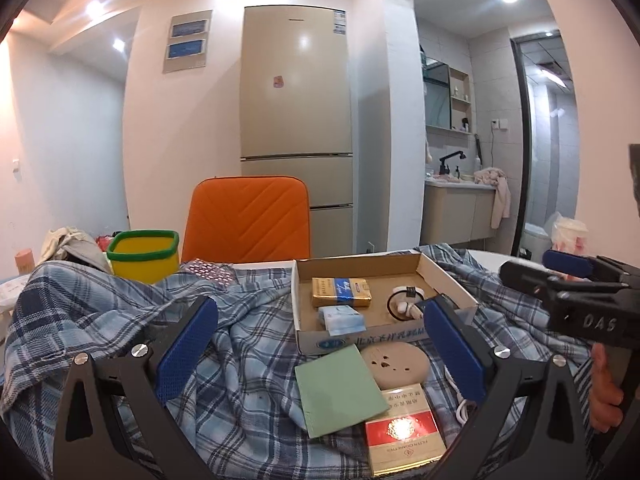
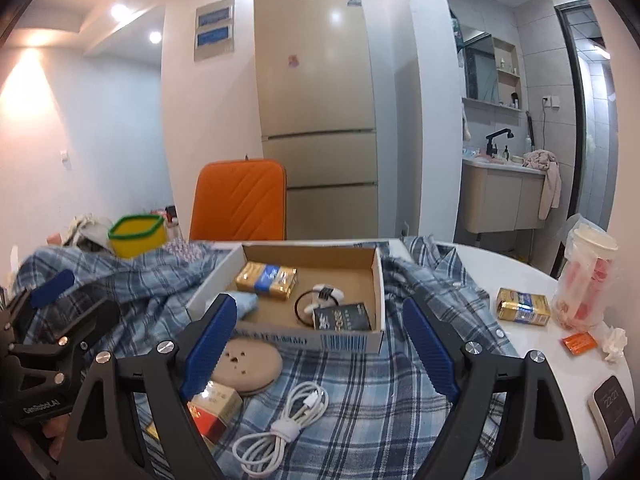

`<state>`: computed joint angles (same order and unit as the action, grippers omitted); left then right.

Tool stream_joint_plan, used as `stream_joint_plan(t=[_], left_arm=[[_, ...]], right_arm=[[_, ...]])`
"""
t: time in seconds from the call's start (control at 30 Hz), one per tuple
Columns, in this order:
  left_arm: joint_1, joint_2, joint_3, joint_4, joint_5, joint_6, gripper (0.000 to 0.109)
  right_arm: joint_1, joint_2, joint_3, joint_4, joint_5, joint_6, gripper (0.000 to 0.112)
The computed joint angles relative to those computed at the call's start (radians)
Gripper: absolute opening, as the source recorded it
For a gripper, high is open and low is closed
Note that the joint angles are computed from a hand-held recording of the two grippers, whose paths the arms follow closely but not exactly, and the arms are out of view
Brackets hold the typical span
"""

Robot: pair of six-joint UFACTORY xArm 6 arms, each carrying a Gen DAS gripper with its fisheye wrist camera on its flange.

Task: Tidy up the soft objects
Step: 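Lower the right gripper onto the white coiled USB cable and grasp it, then grasp the light-green square pad with the left gripper while the right gripper holds the cable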

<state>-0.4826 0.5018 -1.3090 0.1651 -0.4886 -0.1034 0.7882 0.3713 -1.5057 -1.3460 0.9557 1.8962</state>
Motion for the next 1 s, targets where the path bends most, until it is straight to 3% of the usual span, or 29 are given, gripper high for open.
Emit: stream_joint_plan(t=[0.1, 0.2, 0.33, 0.43, 0.57, 0.87, 1.0], left_arm=[[-0.029, -0.008, 0.019, -0.103, -0.017, 0.112, 0.102], [-0.032, -0.011, 0.023, -0.117, -0.022, 0.124, 0.102], [-0.02, -0.01, 0.016, -0.084, -0.008, 0.081, 0.102], [-0.024, -0.01, 0.015, -0.09, -0.006, 0.096, 0.102], [-0.03, -0.003, -0.007, -0.075, 0.059, 0.109, 0.102], [-0.001, 0.017, -0.063, 0.056, 0.166, -0.039, 0.102], [0.009, 0.026, -0.085, 0.111, 0.204, -0.094, 0.102]], right_arm=[[-0.01, 0.031, -0.039, 0.091, -0.001, -0.081, 0.087], [-0.052, 0.063, -0.069, 0.283, -0.099, -0.232, 0.086], [-0.109, 0.094, -0.06, 0.518, -0.26, -0.366, 0.069], [-0.12, 0.125, -0.079, 0.633, -0.273, -0.45, 0.06], [-0.127, 0.168, -0.11, 0.787, -0.283, -0.595, 0.043], [-0.125, 0.173, -0.116, 0.805, -0.276, -0.623, 0.027], [-0.12, 0.159, -0.105, 0.738, -0.279, -0.572, 0.023]])
